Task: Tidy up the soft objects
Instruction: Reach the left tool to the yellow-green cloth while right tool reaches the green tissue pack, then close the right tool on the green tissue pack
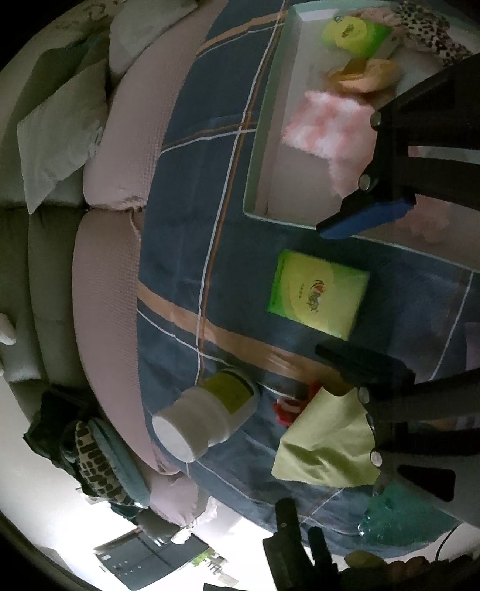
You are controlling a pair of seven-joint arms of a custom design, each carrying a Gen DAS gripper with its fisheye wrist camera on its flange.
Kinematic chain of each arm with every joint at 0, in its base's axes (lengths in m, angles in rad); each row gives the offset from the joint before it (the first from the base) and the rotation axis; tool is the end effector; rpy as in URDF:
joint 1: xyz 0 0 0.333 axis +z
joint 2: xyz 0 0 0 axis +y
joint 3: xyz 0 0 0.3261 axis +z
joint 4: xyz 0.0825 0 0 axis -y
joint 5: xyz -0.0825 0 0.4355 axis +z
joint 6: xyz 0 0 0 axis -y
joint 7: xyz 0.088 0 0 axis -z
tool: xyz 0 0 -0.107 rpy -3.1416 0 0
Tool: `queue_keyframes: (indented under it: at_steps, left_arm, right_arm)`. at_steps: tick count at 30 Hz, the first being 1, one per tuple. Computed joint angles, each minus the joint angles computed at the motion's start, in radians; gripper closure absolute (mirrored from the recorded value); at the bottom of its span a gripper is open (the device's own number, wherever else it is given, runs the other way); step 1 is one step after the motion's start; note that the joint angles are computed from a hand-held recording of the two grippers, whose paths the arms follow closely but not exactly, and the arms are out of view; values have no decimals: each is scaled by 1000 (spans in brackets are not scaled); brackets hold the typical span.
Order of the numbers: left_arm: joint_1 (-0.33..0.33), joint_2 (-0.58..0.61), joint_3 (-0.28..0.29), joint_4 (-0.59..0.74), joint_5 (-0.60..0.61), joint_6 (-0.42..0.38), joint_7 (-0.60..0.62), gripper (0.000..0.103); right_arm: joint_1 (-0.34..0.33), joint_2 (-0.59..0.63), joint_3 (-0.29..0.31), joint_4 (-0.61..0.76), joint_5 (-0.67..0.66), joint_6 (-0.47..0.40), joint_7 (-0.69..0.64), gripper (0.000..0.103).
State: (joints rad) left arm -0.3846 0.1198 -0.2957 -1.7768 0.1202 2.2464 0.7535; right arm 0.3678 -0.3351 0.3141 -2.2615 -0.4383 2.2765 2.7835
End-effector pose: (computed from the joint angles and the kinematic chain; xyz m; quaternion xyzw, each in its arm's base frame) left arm 0.5344 -0.4179 0.5188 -0.7251 0.6647 -0.1752 0.0423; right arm 0.4122 0.3343 0.5177 -0.5703 0.7712 -0.2086 0.1909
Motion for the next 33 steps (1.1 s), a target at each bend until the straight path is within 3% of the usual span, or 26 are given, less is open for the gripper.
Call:
queue_keyframes:
  at_steps: [14,33]
  left_arm:
    - [-14,58,0,71,26,-19,-1,8]
    - [-14,34,-2,49,27,-23,-1,8]
  right_arm:
    - [18,54,-26,22,27,13,-23,45]
    - [28,93,-36,40,13,12,11,47]
